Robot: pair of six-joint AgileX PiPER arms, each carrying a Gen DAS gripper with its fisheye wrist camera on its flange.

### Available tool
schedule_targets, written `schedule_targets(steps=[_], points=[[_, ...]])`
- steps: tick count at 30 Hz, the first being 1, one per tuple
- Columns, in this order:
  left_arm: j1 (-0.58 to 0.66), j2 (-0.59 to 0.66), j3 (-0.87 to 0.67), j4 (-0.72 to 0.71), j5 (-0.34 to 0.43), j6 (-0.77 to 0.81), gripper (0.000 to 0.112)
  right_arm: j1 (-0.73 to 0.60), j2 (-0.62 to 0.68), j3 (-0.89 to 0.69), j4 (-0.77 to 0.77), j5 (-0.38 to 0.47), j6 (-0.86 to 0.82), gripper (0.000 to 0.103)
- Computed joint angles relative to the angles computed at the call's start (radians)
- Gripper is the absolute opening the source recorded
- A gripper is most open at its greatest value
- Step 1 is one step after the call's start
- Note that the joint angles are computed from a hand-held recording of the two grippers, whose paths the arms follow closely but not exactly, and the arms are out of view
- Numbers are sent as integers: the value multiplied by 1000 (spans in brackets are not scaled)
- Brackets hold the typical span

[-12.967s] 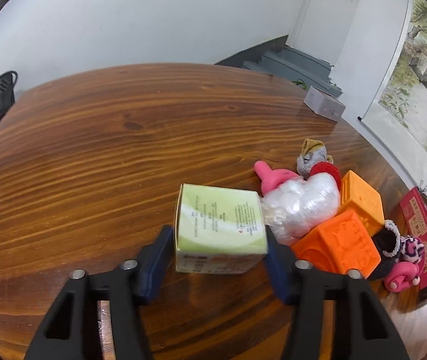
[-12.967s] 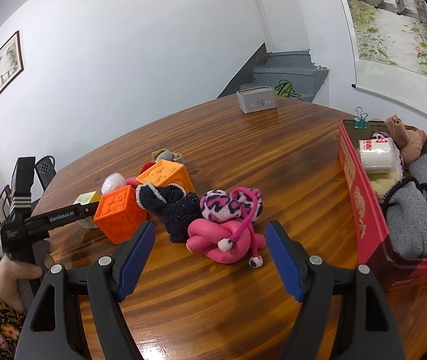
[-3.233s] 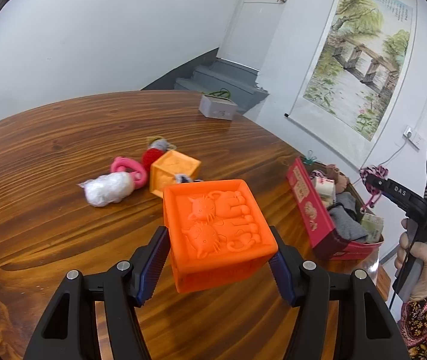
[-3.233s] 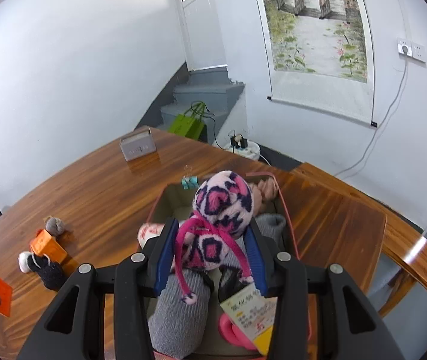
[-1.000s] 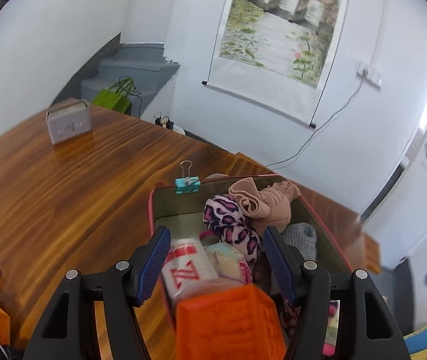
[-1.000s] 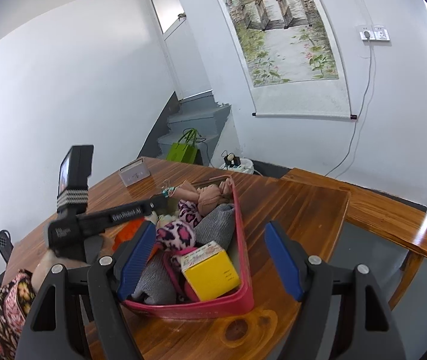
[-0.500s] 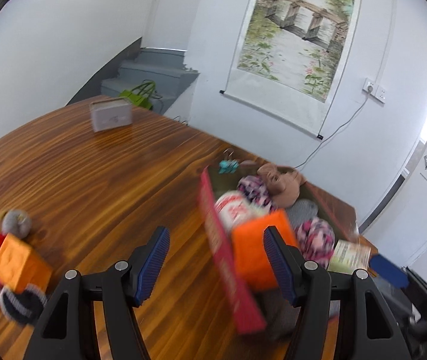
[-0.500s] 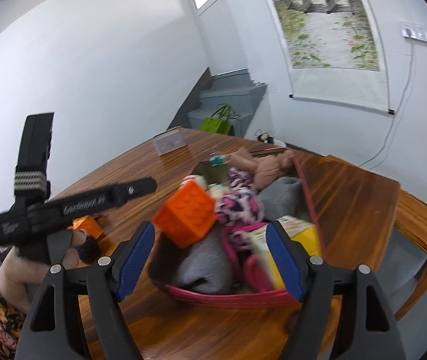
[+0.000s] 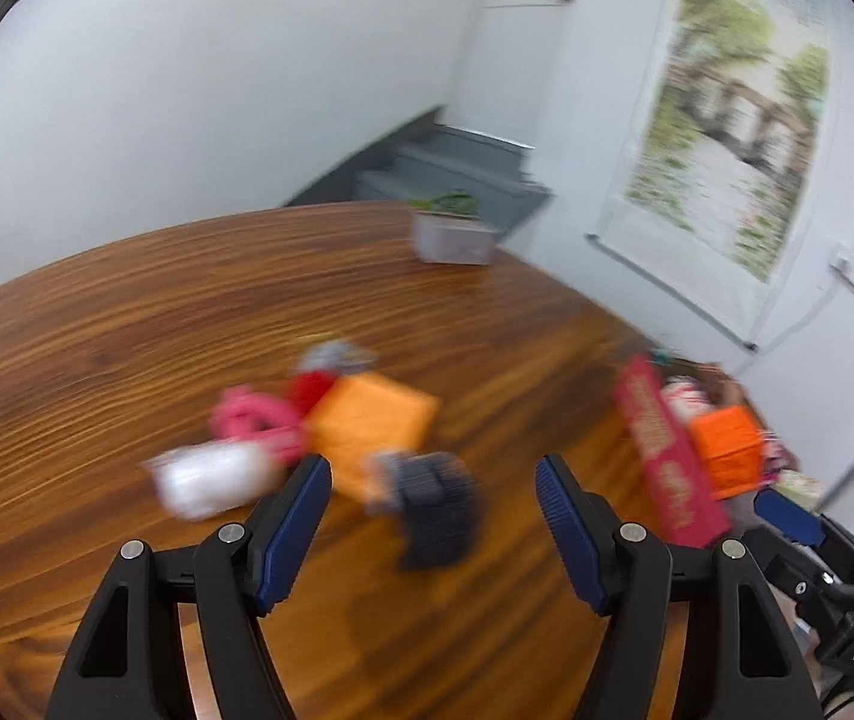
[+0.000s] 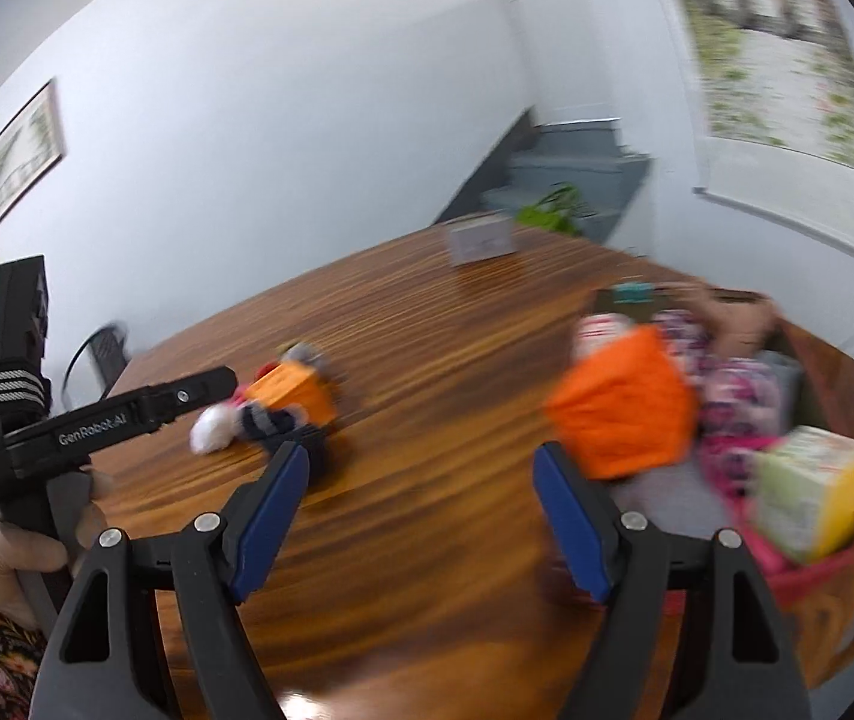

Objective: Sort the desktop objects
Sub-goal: 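Move both tools back over the table toward the black sock and plastic bundle, then grasp the black fuzzy sock with the right tool while the left tool grasps the plastic-wrapped bundle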

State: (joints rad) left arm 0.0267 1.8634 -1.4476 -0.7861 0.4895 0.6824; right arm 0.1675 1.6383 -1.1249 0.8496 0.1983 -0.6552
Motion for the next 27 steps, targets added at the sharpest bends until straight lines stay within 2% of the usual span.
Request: schedule_targets(steps=[6, 12, 15, 18, 21, 22, 24, 27], points=[[137, 27, 2, 2, 25, 7, 72, 89, 227, -289, -276, 170, 259, 81], [177, 94, -53, 2, 46, -2, 72, 168, 417, -540, -605, 285, 554, 80], [173, 117, -68, 24, 45, -23, 72, 160, 518, -677, -622, 364, 623, 80], [167, 133, -75, 38, 41, -23, 72, 136, 583, -777, -548, 436, 599, 81], [155, 138, -74, 47, 35, -14, 72, 139, 600, -803, -554, 446, 589, 79], [149, 141, -74, 50, 27, -11, 72, 141, 603, -805, -553, 446, 580, 76], [139, 149, -76, 54, 15, -5, 72, 141, 603, -797, -539, 441, 554, 62], [132, 171, -100, 53, 21, -5, 72, 138, 595, -776, -519, 430, 523, 54]])
